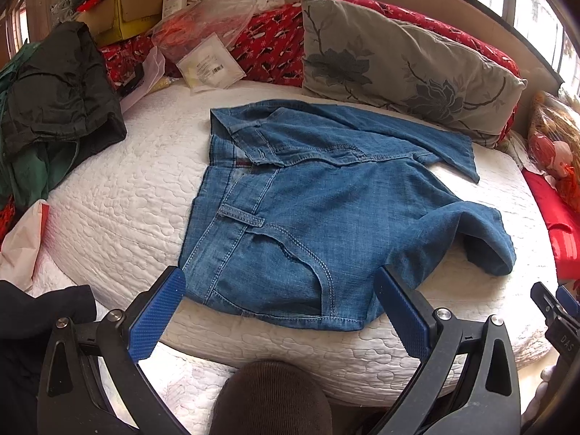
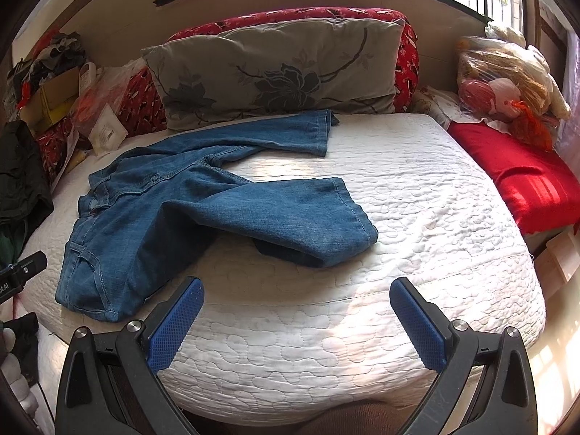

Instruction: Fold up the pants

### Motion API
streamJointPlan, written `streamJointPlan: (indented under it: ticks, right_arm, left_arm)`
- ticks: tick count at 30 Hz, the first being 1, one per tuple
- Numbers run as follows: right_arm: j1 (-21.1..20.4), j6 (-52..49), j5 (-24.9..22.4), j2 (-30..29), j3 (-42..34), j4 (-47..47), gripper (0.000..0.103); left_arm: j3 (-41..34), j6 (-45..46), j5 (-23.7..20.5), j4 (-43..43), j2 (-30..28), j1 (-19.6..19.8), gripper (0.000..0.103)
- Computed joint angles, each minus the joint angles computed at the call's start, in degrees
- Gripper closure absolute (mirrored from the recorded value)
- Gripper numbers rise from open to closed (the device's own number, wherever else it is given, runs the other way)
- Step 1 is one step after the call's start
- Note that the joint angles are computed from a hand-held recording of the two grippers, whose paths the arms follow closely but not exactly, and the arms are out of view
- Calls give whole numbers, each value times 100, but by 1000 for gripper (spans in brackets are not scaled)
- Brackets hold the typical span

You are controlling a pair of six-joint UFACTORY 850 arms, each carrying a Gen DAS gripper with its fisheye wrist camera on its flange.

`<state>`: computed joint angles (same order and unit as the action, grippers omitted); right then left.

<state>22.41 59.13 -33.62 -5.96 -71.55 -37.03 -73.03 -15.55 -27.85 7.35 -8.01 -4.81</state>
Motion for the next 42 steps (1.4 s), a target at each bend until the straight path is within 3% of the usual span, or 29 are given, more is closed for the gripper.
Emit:
streamJointPlan:
  ticks: [5, 10, 17, 18, 20, 22, 24, 25, 29, 34, 37, 39, 42]
  right_arm:
    - [-661, -220, -69, -130, -108, 464, 1]
    - [-1272, -1248, -64, -610, -516, 1693, 2]
    - [-1458, -2529, -252, -1429, -1211, 2867, 6]
    - [-1481, -2797, -256, -1528, -1295, 3117, 10]
    - [-1520, -3371, -286, -1690, -1432, 3640, 31]
    - [-1528, -3826, -454, -1860, -1604, 3960, 66]
    - [-1495, -3936, -459, -1874, -1636, 3770, 87]
    - [-1532, -4223, -393, -1823, -1592, 4020, 91]
    - [-1682, -5007, -244, -1439, -1262, 4620, 93]
    - [-2027, -5038, 196, -586, -394, 4998, 93]
    - [-2338, -4916, 168, -375, 61, 5190, 91]
    - [-2507, -5010, 190, -287, 327, 5605, 84]
    - [-2564, -4517, 399, -53, 614, 5391, 55]
  left_arm:
    - [-367, 690, -978, -1531, -534, 552, 0]
    - [-490, 898, -1795, -3072, -960, 1046, 0]
    - [-871, 636, -2091, -3647, -1464, 1043, 0]
    - [-926, 585, -2126, -3689, -1539, 1020, 0]
    - [-1064, 469, -2198, -3717, -1709, 975, 0]
    - [-1237, 301, -2260, -3560, -1878, 904, 0]
    - [-1407, 86, -2252, -3343, -1985, 839, 1]
    - [-1456, -43, -2189, -3189, -1987, 807, 6]
    - [-1832, -389, -2390, -2717, -2160, 726, 13]
    - [-1862, -373, -2436, -2575, -2145, 706, 18]
    - [-1821, -392, -2467, -2506, -2113, 711, 18]
    - [-1742, -376, -2476, -2444, -2062, 698, 18]
    - [-1607, -154, -2482, -2324, -1956, 801, 18]
